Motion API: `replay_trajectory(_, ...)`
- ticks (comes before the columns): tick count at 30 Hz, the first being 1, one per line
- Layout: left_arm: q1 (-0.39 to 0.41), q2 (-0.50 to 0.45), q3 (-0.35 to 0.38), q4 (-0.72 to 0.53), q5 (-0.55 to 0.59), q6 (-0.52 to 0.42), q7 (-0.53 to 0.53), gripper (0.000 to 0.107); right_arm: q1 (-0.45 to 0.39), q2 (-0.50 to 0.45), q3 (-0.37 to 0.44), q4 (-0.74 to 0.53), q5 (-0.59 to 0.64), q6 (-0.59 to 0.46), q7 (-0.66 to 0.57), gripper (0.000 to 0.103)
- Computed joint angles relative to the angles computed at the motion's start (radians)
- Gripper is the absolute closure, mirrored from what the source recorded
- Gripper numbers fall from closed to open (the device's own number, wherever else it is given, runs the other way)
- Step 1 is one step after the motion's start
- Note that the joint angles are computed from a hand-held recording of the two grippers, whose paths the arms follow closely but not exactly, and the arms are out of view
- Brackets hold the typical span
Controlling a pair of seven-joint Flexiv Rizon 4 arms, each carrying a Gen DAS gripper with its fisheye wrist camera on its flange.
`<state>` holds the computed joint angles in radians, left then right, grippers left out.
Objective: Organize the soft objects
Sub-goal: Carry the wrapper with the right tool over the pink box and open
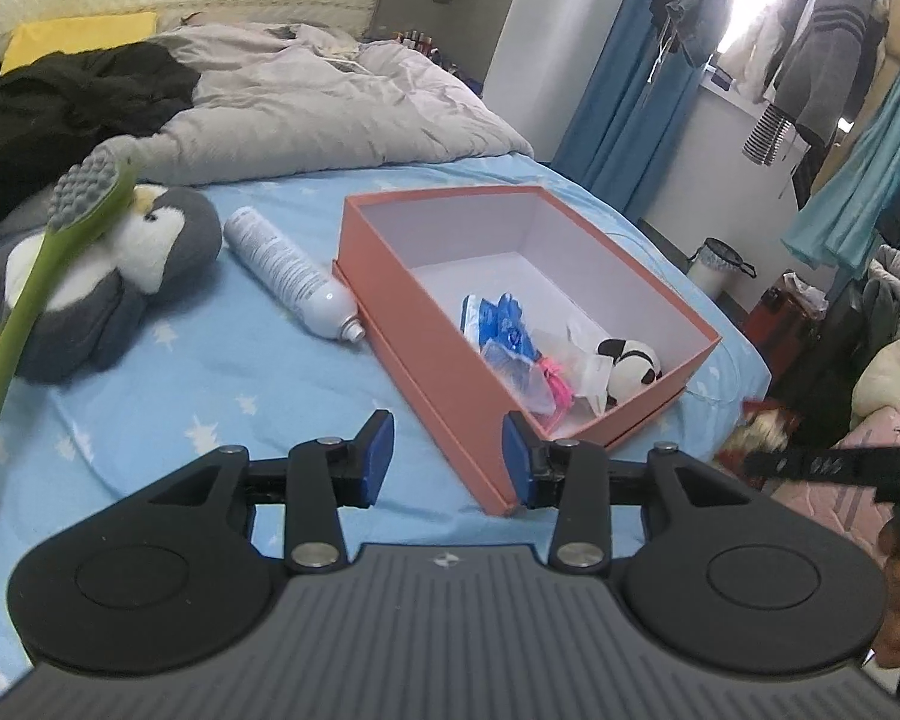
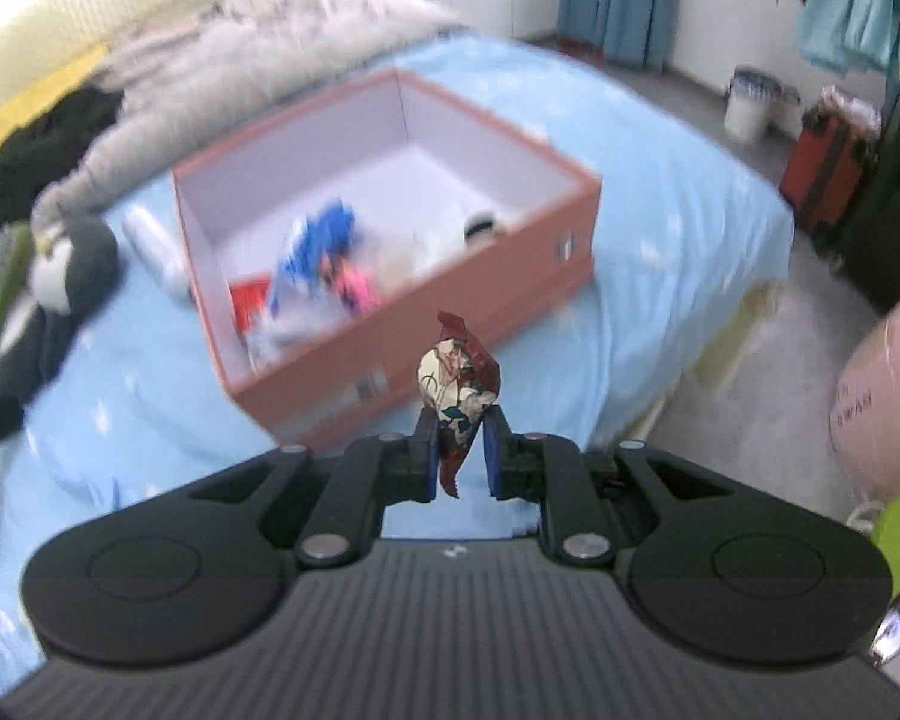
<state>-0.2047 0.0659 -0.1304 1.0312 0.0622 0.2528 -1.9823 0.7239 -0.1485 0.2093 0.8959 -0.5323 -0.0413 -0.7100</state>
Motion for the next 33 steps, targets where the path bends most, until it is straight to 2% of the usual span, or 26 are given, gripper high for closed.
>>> replay_trajectory(7,-0.006,-0.095,-0.006,-0.139,0.052,-0.053,0.012,0.057,0.008,-0.083,-0.038,-0.118,0.000,0.102,-0.060,0.085)
replay_trajectory(12,-0.023,-0.160,0.016,-0.219,0.065,-0.091,0.031,0.057,0.031,-0.180,-0.082,-0.253,0.044,0.119,-0.114,0.085)
replay_trajectory(16,-0.034,-0.204,0.036,-0.260,0.060,-0.105,0.041,0.057,0.054,-0.261,-0.122,-0.345,0.076,0.115,-0.177,0.085)
replay_trajectory(19,-0.034,-0.229,0.051,-0.277,0.043,-0.107,0.044,0.057,0.053,-0.316,-0.136,-0.407,0.124,0.102,-0.174,0.085)
replay_trajectory(27,-0.027,-0.283,0.076,-0.310,0.001,-0.120,0.059,0.057,0.038,-0.469,-0.151,-0.639,0.242,-0.044,-0.188,0.084)
replay_trajectory(31,-0.028,-0.294,0.084,-0.326,0.000,-0.127,0.056,0.057,0.027,-0.464,-0.158,-0.627,0.281,-0.046,-0.169,0.079)
replay_trajectory(32,-0.029,-0.295,0.085,-0.330,-0.001,-0.127,0.053,0.057,0.023,-0.452,-0.158,-0.606,0.292,-0.039,-0.164,0.077)
replay_trajectory(33,-0.029,-0.296,0.085,-0.336,-0.001,-0.127,0.052,0.057,0.020,-0.444,-0.160,-0.595,0.298,-0.032,-0.164,0.068)
